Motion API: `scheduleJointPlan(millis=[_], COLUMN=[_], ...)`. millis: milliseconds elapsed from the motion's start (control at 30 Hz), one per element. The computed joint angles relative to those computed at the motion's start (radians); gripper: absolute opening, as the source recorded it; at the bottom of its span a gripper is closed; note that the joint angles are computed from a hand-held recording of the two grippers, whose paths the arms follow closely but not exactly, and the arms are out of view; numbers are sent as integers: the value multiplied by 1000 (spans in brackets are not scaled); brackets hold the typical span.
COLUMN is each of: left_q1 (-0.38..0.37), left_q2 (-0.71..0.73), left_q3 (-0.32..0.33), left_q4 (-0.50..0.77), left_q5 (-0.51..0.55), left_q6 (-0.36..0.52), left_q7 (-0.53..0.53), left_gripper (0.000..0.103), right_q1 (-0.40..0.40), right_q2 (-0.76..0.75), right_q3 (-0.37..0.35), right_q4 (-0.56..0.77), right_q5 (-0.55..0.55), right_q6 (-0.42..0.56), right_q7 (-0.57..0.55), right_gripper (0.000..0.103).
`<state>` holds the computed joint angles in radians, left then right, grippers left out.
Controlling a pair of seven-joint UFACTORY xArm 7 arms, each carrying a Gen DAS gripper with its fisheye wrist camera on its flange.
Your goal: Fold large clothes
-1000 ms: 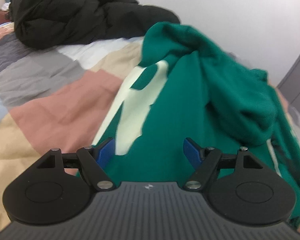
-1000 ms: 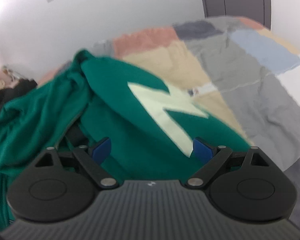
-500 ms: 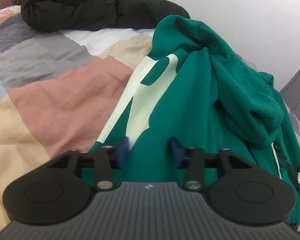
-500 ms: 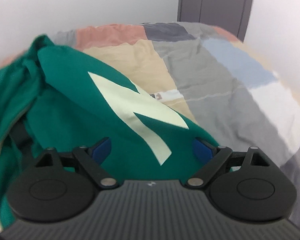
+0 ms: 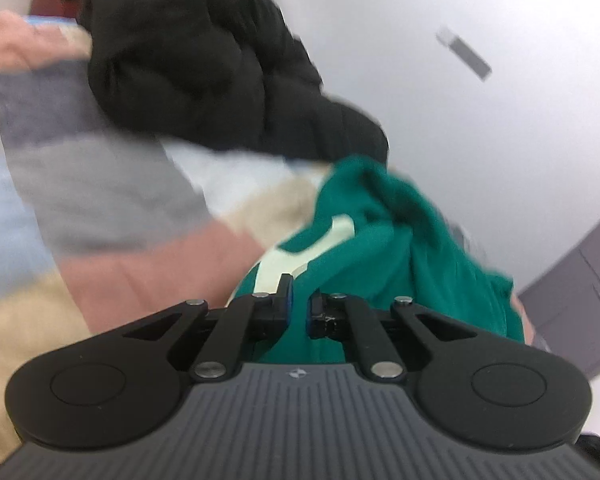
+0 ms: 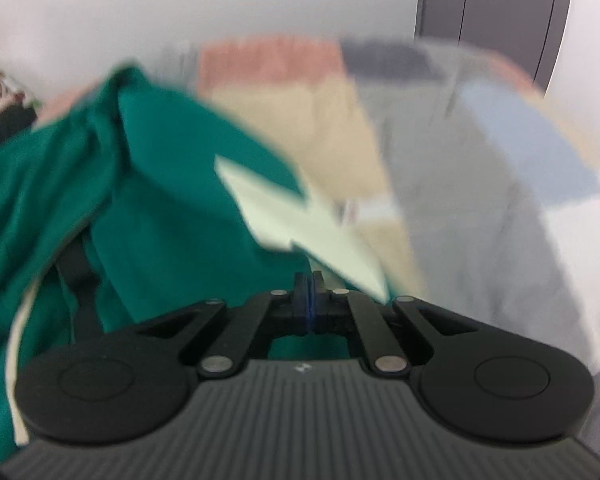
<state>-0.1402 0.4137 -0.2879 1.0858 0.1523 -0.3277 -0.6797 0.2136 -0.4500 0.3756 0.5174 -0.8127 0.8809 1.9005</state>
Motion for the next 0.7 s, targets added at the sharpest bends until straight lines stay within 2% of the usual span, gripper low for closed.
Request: scheduleJointPlan(millis=[33,67,167,300,367,467,500,567,633,700], left_q1=[-24,-79,-278,-532,-597,-642,-641,-594,-548,-540], left_q2=[-1,-4,11,98,171,291,324,363,367,362], left_q3=[32,91,300,583,681,793,807,768,715,703], left_q4=[17,36,109,245,333,450,480,529,546,542], left_q5=[-23,-67,-246,-470,-532,-532,-523,-495,-473,-446], left_q6=[-3,-5,-2,36,92,202,241,296,320,326], left_q7=[9,33,145,301,334,300,279,262,254,239], left_gripper=[6,6,6,6,6,7,7,7,7,11], right_q1=[1,-1,-21,-95,-143,-173,-174,-183,-192,-198], right_q2=[-30,-57,-131,-147,-112,-62,-51,-26,-6,27], right_q3=[3,7,1,4,20,0,-45,-116,-142,-151], right_q4=[-1,2,5,53,87,91,76,45,4,-15], right_q5=[-9,-17,-34,-108,-157,-236,-238,-230,-248,-271], right_q6=[30,63,110,167,227,285,252,170,81,14], right_q7=[-18,-38,-86,-166,-176,-168,-171,-153,-90,-43], right_gripper=[3,3,3,3,3,3,3,3,3,3])
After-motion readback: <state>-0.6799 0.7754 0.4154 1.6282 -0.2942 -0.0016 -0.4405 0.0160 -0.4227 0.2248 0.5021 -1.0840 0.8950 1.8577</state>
